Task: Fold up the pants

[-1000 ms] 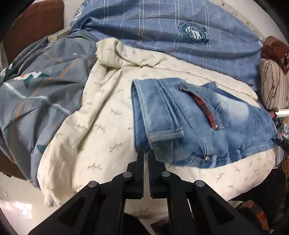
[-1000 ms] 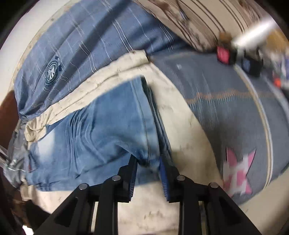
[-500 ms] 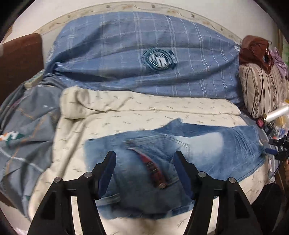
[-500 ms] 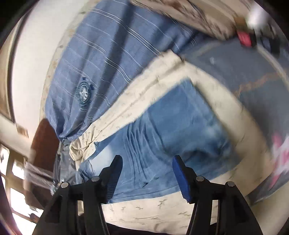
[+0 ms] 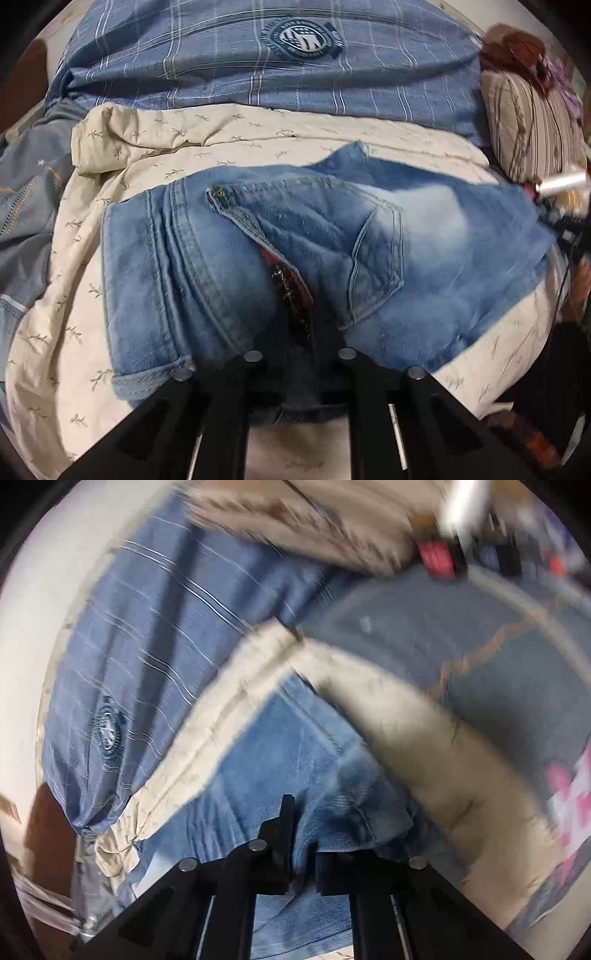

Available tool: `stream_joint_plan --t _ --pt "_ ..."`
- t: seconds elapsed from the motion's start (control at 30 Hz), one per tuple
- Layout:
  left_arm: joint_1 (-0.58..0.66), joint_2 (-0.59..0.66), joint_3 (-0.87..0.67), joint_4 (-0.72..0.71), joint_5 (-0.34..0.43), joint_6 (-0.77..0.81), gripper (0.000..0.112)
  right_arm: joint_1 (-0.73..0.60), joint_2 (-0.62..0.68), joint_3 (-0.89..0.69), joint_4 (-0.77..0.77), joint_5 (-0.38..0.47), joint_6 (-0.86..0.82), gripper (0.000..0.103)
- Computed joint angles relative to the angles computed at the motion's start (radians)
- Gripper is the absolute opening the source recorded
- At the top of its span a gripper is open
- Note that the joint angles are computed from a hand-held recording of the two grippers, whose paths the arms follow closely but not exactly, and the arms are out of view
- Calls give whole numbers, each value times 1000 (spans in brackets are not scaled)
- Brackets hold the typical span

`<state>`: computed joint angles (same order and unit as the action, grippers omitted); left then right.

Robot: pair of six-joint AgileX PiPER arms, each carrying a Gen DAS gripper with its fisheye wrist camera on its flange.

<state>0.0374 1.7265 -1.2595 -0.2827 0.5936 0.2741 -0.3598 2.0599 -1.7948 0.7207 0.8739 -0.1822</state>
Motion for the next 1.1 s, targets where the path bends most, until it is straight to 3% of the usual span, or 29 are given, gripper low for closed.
stream_joint_plan --t 0.07,0.1,0.17,0.27,0.37,0.43,0.47,0.5,0.53,0.63,0.73,0.8,0.9,0.93,1.0,1.1 --pt "9 -4 25 37 24 -16 0 -1 -63 58 -4 -61 -58 6" --pt "23 -11 53 -5 12 29 0 -15 -79 72 5 -50 -87 6" --pt "45 -36 101 -75 -24 102 0 -20 -51 33 -41 16 -81 7" --pt "53 -57 81 -87 12 76 0 -7 52 -65 -173 133 0 9" --pt "51 -109 70 -65 31 58 2 -65 87 -78 -78 206 20 14" --pt "42 -138 51 2 31 -11 32 -92 66 -62 -58 205 18 19" --pt "38 -143 37 43 17 -62 66 -110 41 -39 -38 192 -2 23" --pt "27 -158 40 94 -14 -130 87 -123 16 -13 -22 176 -13 26" --pt "18 -175 45 148 -67 -209 89 -131 -14 23 -11 144 -16 32" --pt "3 -152 -16 195 -86 -292 89 -89 -119 114 -73 14 -21 33" --pt "-24 -67 -124 283 -3 -436 95 12 -210 190 -225 -146 47 33" --pt "-25 10 -188 247 75 -417 95 80 -241 233 -312 -236 85 33" --pt "-49 132 -257 280 180 -457 95 140 -183 199 -219 -164 -25 33" --pt "-52 151 -245 283 176 -466 95 160 -165 194 -196 -148 -53 33" --pt "-40 108 -147 244 71 -455 98 225 -128 191 -226 -138 -77 33" --pt "-51 87 -104 237 48 -427 103 274 -72 174 -263 -102 -78 34"
